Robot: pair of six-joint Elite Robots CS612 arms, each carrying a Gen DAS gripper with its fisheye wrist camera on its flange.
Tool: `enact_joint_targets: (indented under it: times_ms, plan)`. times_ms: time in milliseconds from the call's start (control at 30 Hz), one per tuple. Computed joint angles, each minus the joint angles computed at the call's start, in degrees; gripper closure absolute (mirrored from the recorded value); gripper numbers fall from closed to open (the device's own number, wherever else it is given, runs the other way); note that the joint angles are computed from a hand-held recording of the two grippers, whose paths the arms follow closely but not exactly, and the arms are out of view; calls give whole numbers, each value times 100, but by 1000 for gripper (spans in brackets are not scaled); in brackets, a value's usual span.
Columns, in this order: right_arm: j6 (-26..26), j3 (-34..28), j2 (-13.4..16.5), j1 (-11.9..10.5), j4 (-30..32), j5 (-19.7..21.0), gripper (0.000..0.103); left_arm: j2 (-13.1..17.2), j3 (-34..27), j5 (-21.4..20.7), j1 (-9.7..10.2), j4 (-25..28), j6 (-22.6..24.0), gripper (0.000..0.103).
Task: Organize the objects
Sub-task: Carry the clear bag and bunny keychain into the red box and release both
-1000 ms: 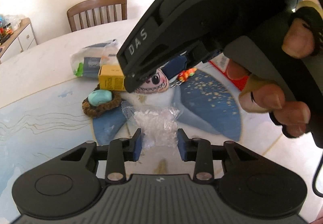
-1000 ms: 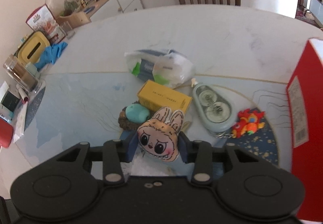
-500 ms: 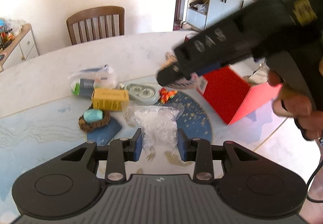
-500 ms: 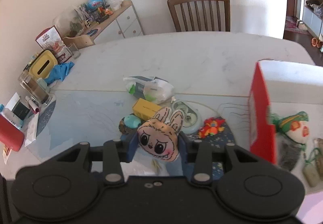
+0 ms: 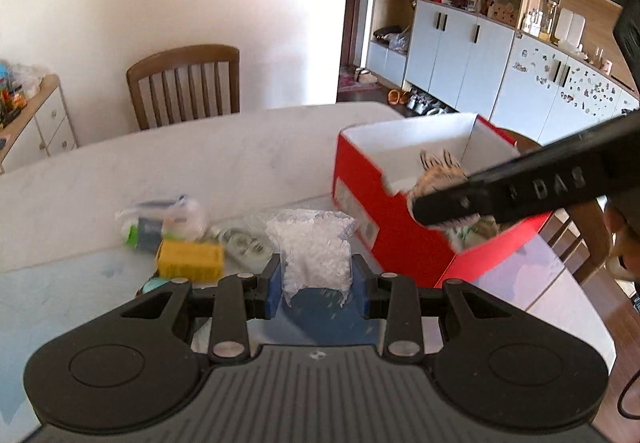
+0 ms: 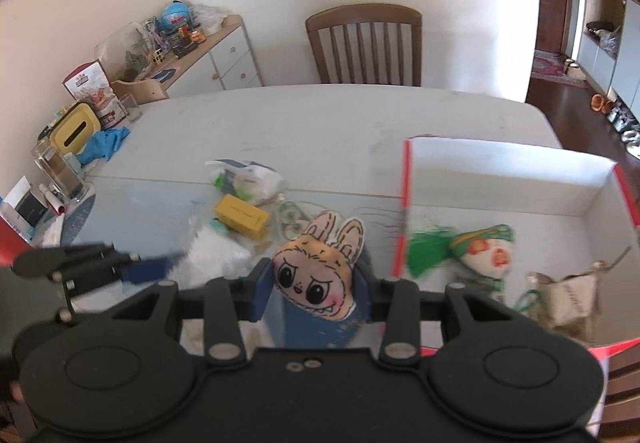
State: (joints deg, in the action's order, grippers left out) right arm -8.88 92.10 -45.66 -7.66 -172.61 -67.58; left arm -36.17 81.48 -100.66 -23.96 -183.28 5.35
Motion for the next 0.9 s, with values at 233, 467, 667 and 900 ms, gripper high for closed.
enact_joint_targets:
  times_ms: [233,467,667,900]
  plan:
    - [-163,113,-58,-287,-89,164,63,50,-217,53,-226,18,-9,69]
    - [-333,108,-13,-561,-89,223,62,145,-469,137,-450,302,20,69]
    - [-381,42,88,-785,-54,164,62,274,-728,259,-618,698,70,69]
    - [-525,-219,301,-931,136,16,62,458,-1119,318,-754,1303,60,69]
